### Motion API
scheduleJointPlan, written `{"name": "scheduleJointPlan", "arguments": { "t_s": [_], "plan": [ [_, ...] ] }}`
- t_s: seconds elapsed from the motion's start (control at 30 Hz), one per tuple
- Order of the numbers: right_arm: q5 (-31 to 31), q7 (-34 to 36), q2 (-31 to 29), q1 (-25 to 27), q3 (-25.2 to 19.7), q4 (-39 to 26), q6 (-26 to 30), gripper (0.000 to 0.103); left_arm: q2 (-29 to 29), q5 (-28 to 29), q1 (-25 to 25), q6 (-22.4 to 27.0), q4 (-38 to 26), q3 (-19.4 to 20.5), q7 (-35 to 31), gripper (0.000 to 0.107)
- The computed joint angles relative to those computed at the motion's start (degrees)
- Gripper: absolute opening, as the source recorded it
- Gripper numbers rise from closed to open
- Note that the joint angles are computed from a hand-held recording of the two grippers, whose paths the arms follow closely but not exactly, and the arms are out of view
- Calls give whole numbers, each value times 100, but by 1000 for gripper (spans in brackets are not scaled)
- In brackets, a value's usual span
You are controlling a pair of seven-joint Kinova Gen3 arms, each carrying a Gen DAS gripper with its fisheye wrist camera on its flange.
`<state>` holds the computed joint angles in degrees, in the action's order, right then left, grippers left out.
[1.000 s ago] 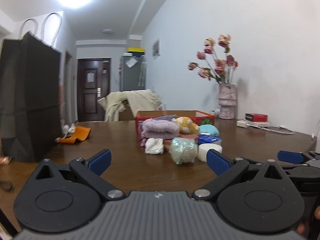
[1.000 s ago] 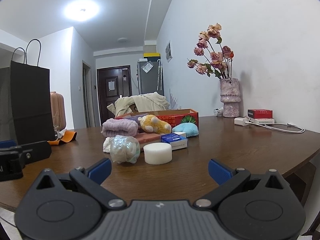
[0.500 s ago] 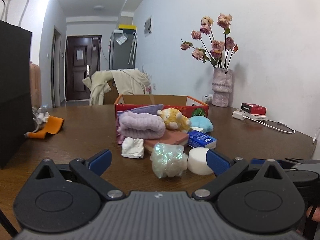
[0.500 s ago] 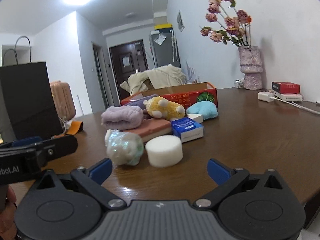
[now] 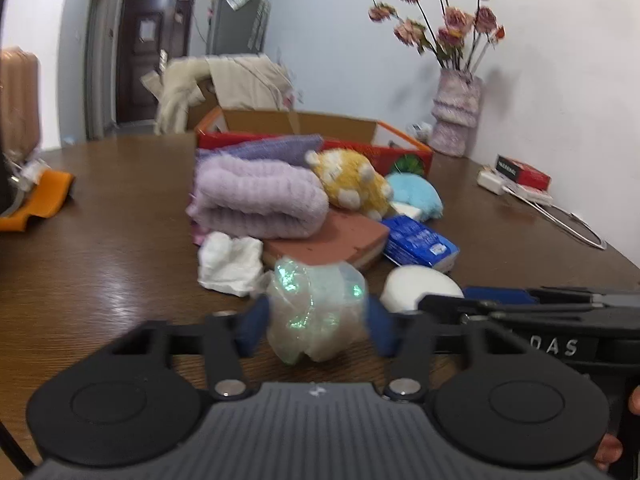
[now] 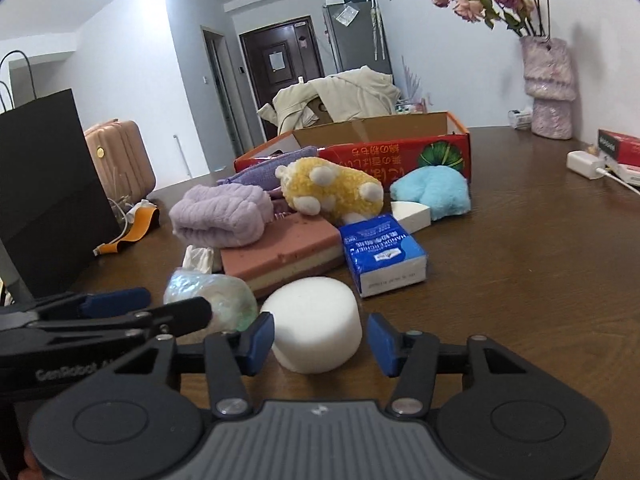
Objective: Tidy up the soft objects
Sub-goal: 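Grasp the clear plastic bundle with the left tool while the right tool grasps the white foam cylinder, then carry both items over the cardboard box and open both tools to drop them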
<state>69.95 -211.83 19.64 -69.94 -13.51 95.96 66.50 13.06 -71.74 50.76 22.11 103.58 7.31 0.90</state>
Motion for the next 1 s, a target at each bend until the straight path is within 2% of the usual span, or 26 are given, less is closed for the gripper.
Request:
{"name": "scheduleJointPlan", "arguments": {
  "t_s": [0.07, 0.1, 0.17, 0.33, 0.53, 0.73, 0.87, 1.0],
  "plan": [
    [208, -204, -125, 123, 21, 235, -415, 52, 26, 186, 64, -116, -46, -115, -238, 40],
    [216, -192, -139, 210, -6, 258, -537, 45, 36, 140, 118, -152, -50, -177, -235, 39],
    [323, -314, -148, 240, -13, 335, -611, 40, 40, 28, 16, -105, -49, -24, -172, 37],
    [395, -320, -136, 269, -49, 351, -606, 30, 3, 62, 121, 104, -90, -19, -195, 37],
    [488, -429, -193, 192, -112, 429, -468, 17, -223, -810, 248, 491, 120, 138, 630, 36],
    [609, -533, -221, -2, -221, 438, -114, 13, -597, -1583, 149, 951, 447, 530, 1394, 36],
    [724, -449, -244, -128, -278, 360, 171, 13, -824, -1668, -65, 1192, 476, 802, 1383, 36],
    [952, -182, -358, -176, -296, 267, 433, 13, -1057, -1778, -451, 1103, 346, 963, 1420, 36]
  ]
}}
